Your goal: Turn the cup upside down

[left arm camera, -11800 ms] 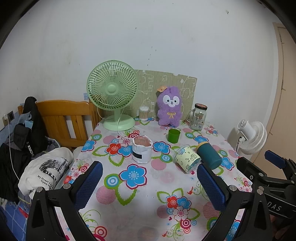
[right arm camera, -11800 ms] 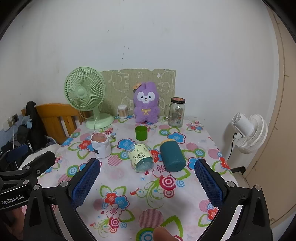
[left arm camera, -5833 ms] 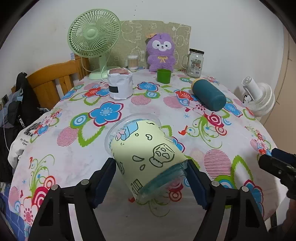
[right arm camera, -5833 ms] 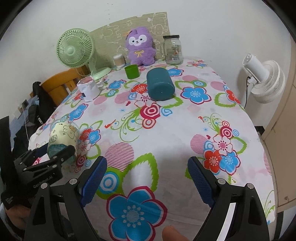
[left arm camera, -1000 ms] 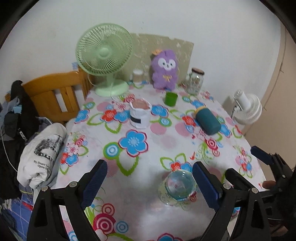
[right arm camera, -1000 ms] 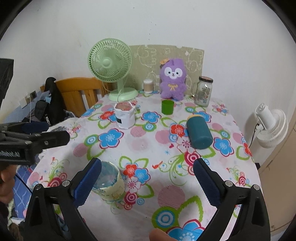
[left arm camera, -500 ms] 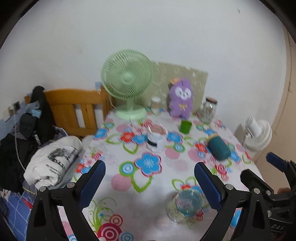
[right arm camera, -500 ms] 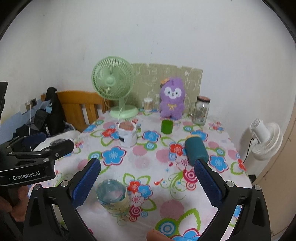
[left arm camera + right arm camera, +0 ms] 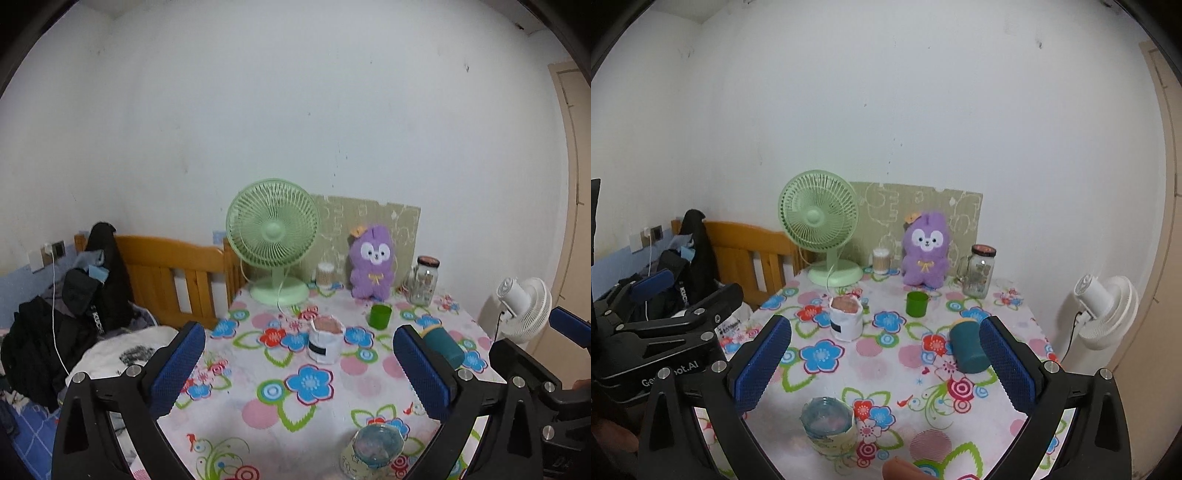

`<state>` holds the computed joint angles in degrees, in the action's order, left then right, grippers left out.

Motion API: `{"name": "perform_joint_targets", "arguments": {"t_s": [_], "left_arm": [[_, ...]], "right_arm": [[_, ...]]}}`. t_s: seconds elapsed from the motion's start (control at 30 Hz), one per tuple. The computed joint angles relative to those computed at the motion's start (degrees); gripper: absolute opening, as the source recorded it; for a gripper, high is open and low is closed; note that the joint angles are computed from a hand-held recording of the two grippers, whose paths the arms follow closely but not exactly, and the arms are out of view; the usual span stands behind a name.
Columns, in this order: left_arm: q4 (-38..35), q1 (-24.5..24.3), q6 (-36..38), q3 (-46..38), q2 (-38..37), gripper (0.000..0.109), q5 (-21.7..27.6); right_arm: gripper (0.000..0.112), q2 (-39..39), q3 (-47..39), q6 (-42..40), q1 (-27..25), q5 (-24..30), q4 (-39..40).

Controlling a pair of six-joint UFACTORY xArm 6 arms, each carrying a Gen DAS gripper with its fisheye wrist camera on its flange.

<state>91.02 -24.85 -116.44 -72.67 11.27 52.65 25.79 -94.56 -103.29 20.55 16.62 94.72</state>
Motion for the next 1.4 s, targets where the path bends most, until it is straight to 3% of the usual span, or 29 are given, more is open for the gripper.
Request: {"name": "perform_joint_targets", "arguments": {"t_s": [0.23, 0.43, 1.4], "left_arm": [[0.18, -0.74, 0.92, -0.46, 0.54, 0.103, 1.96], [0.87, -1.18, 0.98, -0.75, 0.83, 0.103, 2.22], [0.31, -0.99, 0.81, -1.41, 1.29, 0.103, 1.86]], "right_arm": [[0.103, -1.24, 0.60, -2.88, 0.23, -1.41, 3.83], [0.103, -2.95, 1.13, -11.07, 0.18, -2.76, 12.61], [0.103, -2.68, 0.26, -10.63, -0.15, -2.93, 13.23]]}}
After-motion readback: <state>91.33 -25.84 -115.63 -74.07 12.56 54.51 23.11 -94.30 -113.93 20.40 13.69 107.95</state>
